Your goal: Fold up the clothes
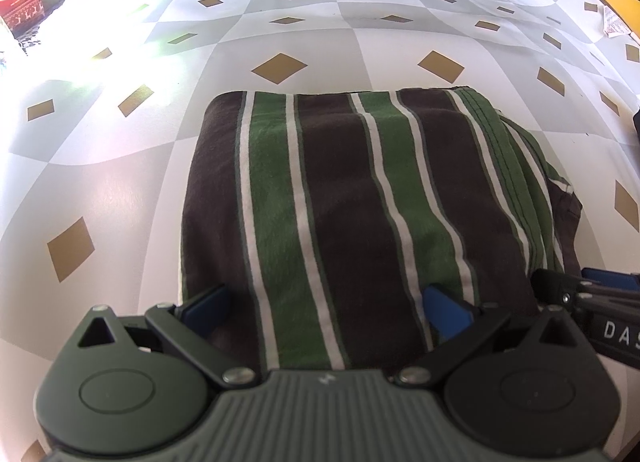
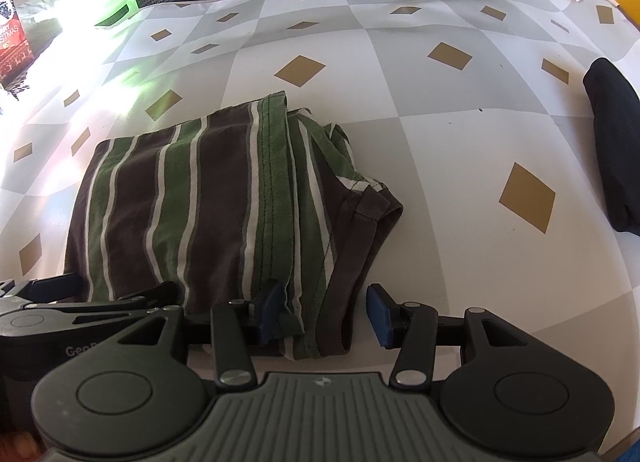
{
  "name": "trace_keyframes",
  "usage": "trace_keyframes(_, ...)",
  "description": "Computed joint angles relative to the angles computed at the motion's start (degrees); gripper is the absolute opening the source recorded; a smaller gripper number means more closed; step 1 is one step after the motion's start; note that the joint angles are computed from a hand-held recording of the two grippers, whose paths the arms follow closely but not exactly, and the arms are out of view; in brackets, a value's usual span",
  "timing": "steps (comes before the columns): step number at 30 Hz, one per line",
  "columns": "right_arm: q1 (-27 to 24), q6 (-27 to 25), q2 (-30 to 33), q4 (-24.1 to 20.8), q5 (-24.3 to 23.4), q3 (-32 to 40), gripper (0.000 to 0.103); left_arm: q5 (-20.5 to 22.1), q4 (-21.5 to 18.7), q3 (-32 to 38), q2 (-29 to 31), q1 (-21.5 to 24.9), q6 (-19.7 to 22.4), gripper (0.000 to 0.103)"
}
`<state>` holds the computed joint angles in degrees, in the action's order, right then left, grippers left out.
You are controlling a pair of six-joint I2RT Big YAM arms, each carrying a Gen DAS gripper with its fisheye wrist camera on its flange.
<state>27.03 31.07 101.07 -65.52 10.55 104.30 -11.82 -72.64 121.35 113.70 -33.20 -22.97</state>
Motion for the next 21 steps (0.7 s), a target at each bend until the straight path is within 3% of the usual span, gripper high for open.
trace_keyframes(9,0.2,1.7,1.3,-1.8,1.2,2.1,0.051,-0.5,-1.4,2.6,1.8,0.0,-1.3,0.103)
trace_keyframes(21,0.0,1.2,1.0,0.1,1.4,1.0,0.052,-1.0,-2.5,4.8,3.4,-0.3,-2.1,0.103)
